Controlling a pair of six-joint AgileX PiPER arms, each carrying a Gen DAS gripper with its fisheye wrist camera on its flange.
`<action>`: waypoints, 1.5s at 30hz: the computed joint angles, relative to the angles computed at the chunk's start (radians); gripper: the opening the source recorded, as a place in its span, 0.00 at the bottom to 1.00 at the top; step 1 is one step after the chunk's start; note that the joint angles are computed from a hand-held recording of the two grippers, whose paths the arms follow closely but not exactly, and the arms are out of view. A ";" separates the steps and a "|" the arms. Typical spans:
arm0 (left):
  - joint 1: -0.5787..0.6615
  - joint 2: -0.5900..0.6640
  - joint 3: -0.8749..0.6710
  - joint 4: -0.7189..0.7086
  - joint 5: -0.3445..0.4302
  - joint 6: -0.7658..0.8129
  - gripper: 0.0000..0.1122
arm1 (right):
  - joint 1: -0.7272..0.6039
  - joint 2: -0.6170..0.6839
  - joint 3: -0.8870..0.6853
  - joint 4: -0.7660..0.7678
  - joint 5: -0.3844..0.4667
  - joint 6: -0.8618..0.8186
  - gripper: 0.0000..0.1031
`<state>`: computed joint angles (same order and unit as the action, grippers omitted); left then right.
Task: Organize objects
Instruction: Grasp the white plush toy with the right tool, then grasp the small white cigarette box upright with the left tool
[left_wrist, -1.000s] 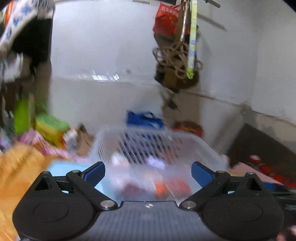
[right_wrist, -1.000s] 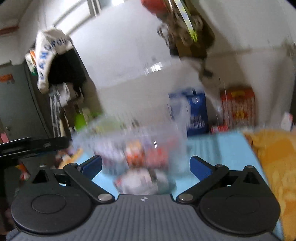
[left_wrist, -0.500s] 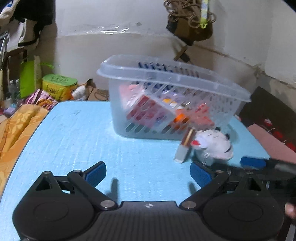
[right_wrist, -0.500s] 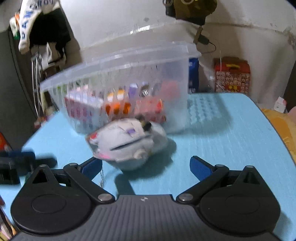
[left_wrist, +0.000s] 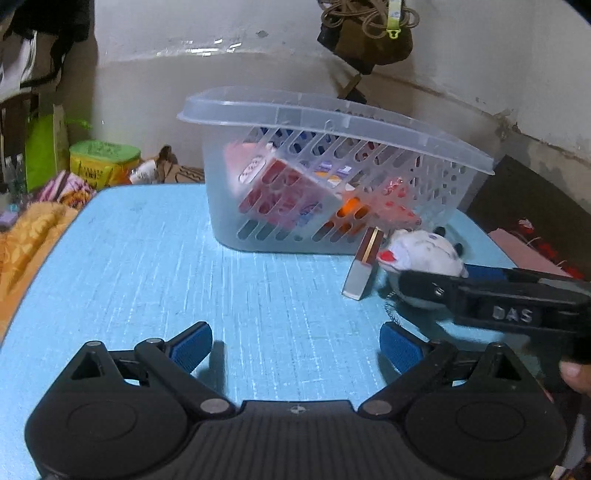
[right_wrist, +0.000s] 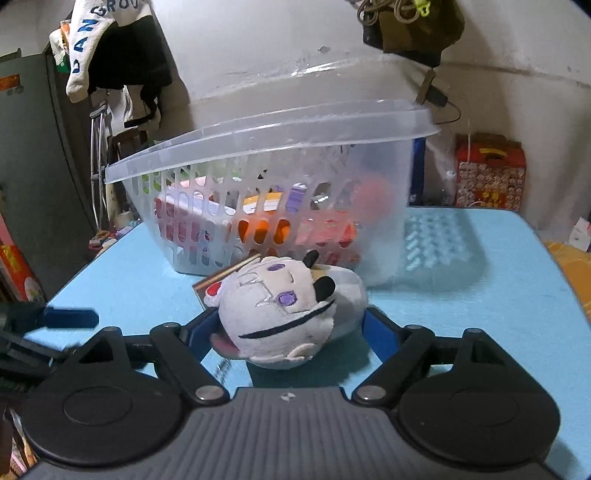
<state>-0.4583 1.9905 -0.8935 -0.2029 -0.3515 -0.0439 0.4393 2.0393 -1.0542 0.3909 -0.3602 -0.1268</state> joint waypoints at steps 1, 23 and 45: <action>-0.010 0.003 -0.006 -0.048 -0.003 0.050 0.88 | 0.004 -0.022 0.036 0.036 -0.021 -0.046 0.82; -0.131 0.174 -0.294 -0.522 0.037 0.551 0.20 | -0.085 -0.071 0.200 -0.191 -0.145 0.165 0.83; -0.091 -0.017 0.083 -0.186 -0.279 0.227 0.17 | -0.004 -0.141 0.223 -0.053 -0.157 0.017 0.82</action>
<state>-0.5491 1.9732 -0.8105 -0.3891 -0.6303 0.1830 0.4357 1.8981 -0.8314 0.3382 -0.5170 -0.1099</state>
